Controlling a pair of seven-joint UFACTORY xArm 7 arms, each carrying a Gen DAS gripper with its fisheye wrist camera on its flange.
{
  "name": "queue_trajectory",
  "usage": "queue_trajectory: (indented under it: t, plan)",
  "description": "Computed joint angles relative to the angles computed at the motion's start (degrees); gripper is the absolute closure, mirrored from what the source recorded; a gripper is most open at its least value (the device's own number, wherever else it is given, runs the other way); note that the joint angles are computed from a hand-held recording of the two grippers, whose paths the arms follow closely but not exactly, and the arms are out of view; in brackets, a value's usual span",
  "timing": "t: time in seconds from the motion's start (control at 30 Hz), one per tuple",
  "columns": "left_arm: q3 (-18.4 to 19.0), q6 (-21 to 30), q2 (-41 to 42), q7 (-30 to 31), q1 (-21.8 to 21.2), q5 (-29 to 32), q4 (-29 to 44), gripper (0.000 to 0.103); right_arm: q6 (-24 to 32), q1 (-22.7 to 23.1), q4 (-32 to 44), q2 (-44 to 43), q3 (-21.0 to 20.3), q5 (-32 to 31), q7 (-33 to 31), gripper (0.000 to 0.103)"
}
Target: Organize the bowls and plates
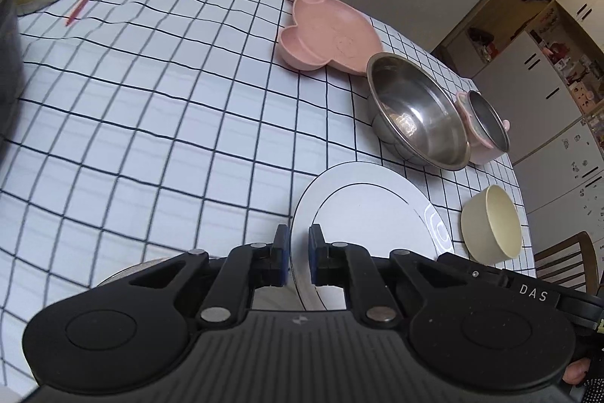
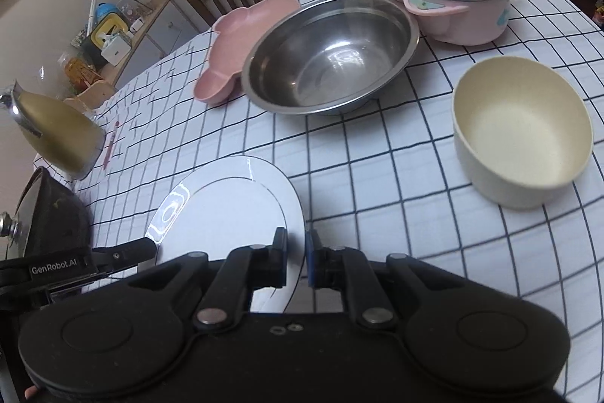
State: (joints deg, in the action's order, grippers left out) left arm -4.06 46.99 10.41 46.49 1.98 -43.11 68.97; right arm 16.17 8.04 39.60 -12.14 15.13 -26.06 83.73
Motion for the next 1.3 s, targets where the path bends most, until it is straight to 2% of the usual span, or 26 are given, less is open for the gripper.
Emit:
queue_trajectory:
  t: [0.2,0.53,0.73,0.97,1.3]
  plan:
    - [2.17,3.0,-3.67,4.2,2.34,-0.97,-2.83,0.093,3.44,0.94,1.68,-1.0,4.16,-3.94,7.37,0.093]
    - [6.17,7.18,-6.66,9.32,5.81,-0.42,-5.98,0.093,8.48,6.46,5.3,1.04,6.73,-9.81,17.19,0.093]
    - [7.37,7.68,-6.37,10.88,7.56,1.22,-7.25,0.093,10.7,11.13,7.73,4.44,5.96,-12.45,21.82,0.093]
    - [7.49,5.73,-5.78,12.61,8.66,2.07,-8.6,0.093,12.08,16.05,10.08,8.28,3.71,-14.5,24.6,0.093]
    - [6.67,3.6,-4.02,12.69,8.76,3.57,-8.58,0.093,11.78,19.25,11.24,11.02,0.63,-15.08,25.25,0.093]
